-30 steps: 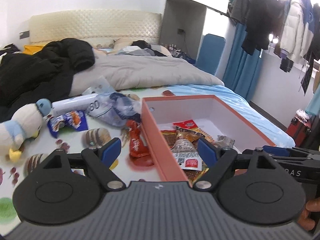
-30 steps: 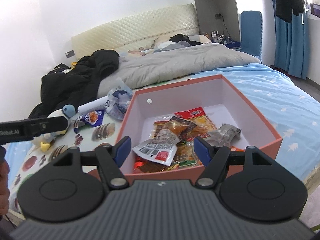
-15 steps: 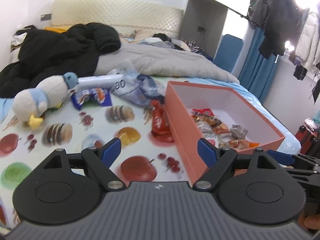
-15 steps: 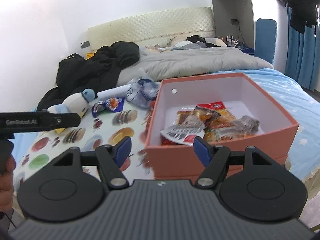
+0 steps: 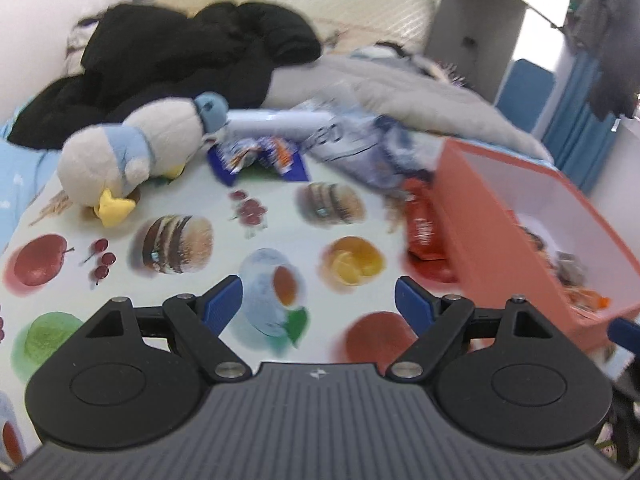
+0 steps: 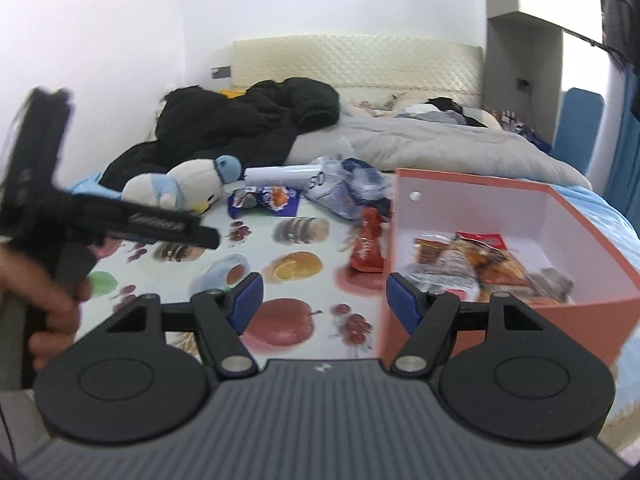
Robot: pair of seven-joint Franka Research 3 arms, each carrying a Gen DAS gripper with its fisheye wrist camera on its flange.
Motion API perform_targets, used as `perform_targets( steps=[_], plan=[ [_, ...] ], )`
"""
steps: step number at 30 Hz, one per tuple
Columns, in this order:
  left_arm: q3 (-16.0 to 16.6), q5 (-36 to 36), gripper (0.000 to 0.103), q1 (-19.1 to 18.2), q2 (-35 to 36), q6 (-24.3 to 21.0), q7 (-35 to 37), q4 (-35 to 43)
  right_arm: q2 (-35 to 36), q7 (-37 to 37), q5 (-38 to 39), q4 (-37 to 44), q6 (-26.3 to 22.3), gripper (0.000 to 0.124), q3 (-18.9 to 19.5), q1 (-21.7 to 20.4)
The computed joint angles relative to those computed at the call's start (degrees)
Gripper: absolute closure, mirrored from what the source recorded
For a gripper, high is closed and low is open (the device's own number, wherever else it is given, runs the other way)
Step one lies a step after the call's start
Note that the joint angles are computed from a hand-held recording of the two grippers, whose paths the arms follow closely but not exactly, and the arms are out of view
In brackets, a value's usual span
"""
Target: Organize snacks
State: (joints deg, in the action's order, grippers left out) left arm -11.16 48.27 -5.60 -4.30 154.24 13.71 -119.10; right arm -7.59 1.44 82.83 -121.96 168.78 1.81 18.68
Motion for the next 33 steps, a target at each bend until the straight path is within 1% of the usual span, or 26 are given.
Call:
perform_targets(
  steps=[1, 4, 7, 9, 10, 12, 13, 14, 15, 16, 17, 18, 19, 20, 21, 22, 23, 25, 28, 29, 31, 33],
  plan=[
    [0.6, -0.6, 0.017, 0.5, 1.4, 0.6, 0.6, 0.7, 1.0, -0.9, 0.5, 0.8, 0.2, 0.054, 0.3, 0.3],
    [2.1, -1.5, 0.017, 1.2, 6.0, 0.3, 2.8, 4.1, 4.9, -5.0, 2.3, 3.9, 3.7, 0.055, 1.8, 1.1],
    [3.8, -2.1, 0.017, 1.1, 11.9, -2.2, 6.2, 9.6, 9.9, -7.3, 4.3, 8.8, 7.4, 0.055, 3.4, 1.5],
    [5.0, -2.0, 0.017, 0.7, 15.8, -3.7, 8.9, 13.7, 14.2, -8.7, 5.4, 13.0, 10.8, 0.056, 4.8, 1.8],
    [5.7, -2.2, 0.017, 0.6, 17.7, -4.4, 10.1, 15.8, 16.6, -8.2, 4.7, 15.3, 12.7, 0.057, 5.4, 2.0],
    [6.8, -3.3, 0.018, 0.4, 21.4, -5.2, 12.7, 20.2, 20.8, -4.8, 1.2, 19.0, 15.9, 0.059, 6.7, 2.1],
    [7.5, -3.5, 0.018, 0.2, 22.8, -5.5, 13.3, 21.9, 23.2, -1.8, -2.1, 20.8, 17.8, 0.059, 6.1, 3.3],
    [8.1, -3.6, 0.018, 0.0, 24.5, -6.1, 14.2, 24.2, 25.0, -0.1, -3.4, 22.2, 18.8, 0.059, 3.5, 6.1],
    [8.7, -3.6, 0.018, -0.4, 25.7, -6.7, 15.1, 25.9, 26.9, 4.1, -6.8, 23.4, 19.2, 0.062, -1.1, 10.4],
    [9.2, -3.7, 0.018, -0.7, 26.9, -7.4, 16.1, 27.8, 29.1, 12.2, -14.2, 24.0, 19.6, 0.064, -6.2, 14.7],
    [9.5, -4.0, 0.018, -0.9, 28.3, -8.2, 17.4, 29.8, 31.1, 16.5, -17.6, 25.2, 19.1, 0.067, -11.2, 18.8],
    [10.0, -4.1, 0.018, -1.3, 29.7, -9.2, 18.5, 31.9, 33.5, 19.0, -18.8, 27.2, 17.5, 0.068, -16.2, 22.5],
    [9.9, -4.9, 0.019, -1.3, 31.3, -10.2, 20.6, 34.1, 36.2, 25.5, -23.5, 29.0, 16.2, 0.068, -21.2, 25.8],
    [10.3, -5.3, 0.021, -1.6, 32.4, -11.1, 21.6, 35.7, 39.3, 34.2, -29.3, 30.8, 15.0, 0.068, -26.2, 28.7],
    [10.8, -5.2, 0.022, -2.0, 33.6, -11.7, 22.0, 37.4, 42.4, 38.9, -31.1, 33.4, 13.7, 0.068, -30.4, 31.0],
    [11.5, -4.8, 0.022, -2.5, 34.5, -11.9, 22.0, 38.5, 46.1, 41.2, -30.0, 36.4, 11.8, 0.068, -35.4, 33.8],
    [12.1, -4.5, 0.022, -2.9, 35.5, -12.4, 22.0, 39.8, 49.4, 45.2, -31.8, 39.0, 10.3, 0.068, -38.6, 35.0],
    [12.5, -5.3, 0.023, -2.9, 37.8, -13.6, 23.3, 42.9, 55.0, 51.3, -35.1, 43.6, 8.0, 0.068, -43.3, 35.9],
    [12.7, -7.1, 0.03, -2.7, 40.6, -14.9, 25.7, 46.7, 60.3, 57.8, -39.0, 48.6, 5.1, 0.073, -47.0, 35.4],
    [12.9, -7.3, 0.031, -2.9, 41.4, -15.4, 26.4, 47.8, 61.7, 59.3, -40.4, 49.7, 4.9, 0.075, -48.2, 35.5],
    [13.4, -8.0, 0.032, -3.0, 43.3, -16.6, 27.4, 50.7, 63.9, 61.2, -43.0, 50.7, 6.1, 0.075, -50.1, 35.9],
    [14.0, -8.8, 0.036, -3.1, 44.7, -17.4, 26.8, 52.7, 65.7, 63.3, -45.3, 51.8, 6.1, 0.075, -51.8, 36.1]
  ],
)
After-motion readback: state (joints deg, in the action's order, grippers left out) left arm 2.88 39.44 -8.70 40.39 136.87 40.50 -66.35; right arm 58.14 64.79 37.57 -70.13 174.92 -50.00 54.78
